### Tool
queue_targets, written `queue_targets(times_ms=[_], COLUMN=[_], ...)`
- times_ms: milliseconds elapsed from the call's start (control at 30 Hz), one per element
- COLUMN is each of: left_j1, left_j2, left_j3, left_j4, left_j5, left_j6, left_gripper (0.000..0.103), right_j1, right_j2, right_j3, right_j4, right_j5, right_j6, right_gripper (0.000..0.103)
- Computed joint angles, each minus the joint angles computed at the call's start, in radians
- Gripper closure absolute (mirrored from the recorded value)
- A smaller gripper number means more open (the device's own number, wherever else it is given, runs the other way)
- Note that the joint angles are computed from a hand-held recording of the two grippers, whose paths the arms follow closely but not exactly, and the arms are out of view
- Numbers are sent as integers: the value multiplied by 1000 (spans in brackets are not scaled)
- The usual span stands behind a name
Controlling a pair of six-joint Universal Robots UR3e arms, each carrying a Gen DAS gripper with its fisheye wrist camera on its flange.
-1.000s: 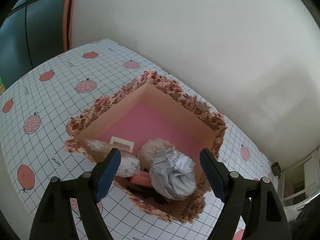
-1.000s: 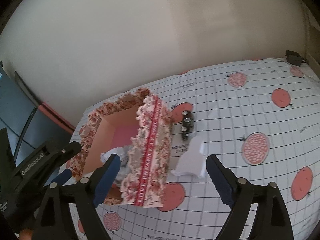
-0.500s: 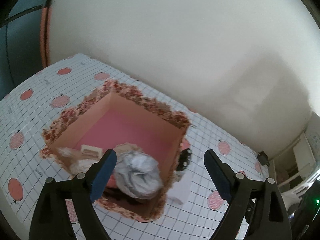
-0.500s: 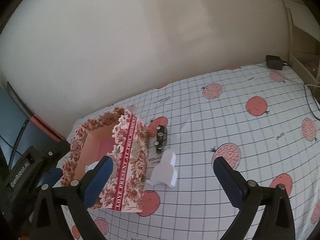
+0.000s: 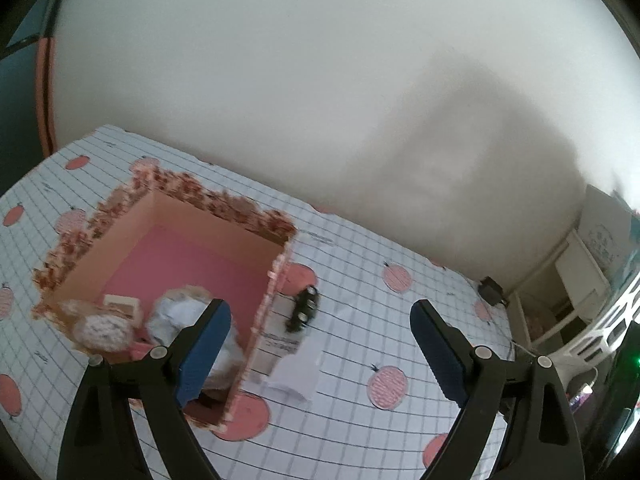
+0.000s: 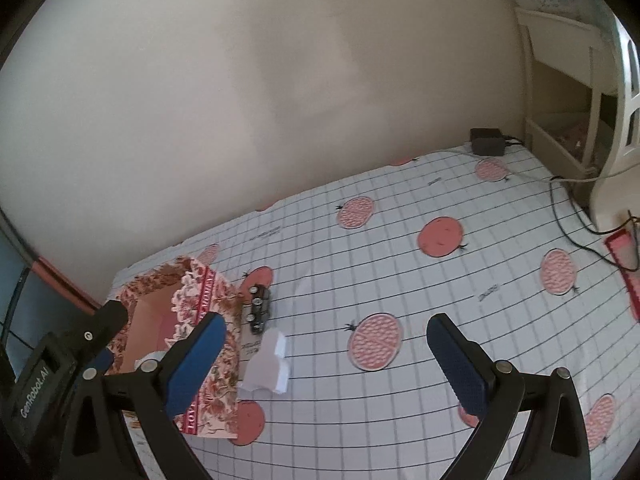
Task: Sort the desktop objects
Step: 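Lower the left tool around the white cutout while the right approaches the toy car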
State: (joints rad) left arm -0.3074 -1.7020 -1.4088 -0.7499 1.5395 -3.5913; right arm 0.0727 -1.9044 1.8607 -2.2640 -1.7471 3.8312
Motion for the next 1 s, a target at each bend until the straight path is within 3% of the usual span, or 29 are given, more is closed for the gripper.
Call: queue_targets(times_ms=[367,667,900,1000], left_j1=[-81,-76,-91,-118], left_j2=[-110,-165,-221,-256], left_j3=[85,86,108,150], left_j4=[-60,-103,-127,-157], left_j5=[16,-47,-36,30], left_j6=[-2,-17,-15,-6], left_gripper=[11,11,11,11], right_j1=[-121,-162,-194,-199], right_j2=[-76,-95,-106,-101], right_j3=[70,105,121,123], right_j4=[137,170,193,197], right_j5=[63,92,102,99], right_j6=[17,26,30,28], right_gripper=[1,1,1,1])
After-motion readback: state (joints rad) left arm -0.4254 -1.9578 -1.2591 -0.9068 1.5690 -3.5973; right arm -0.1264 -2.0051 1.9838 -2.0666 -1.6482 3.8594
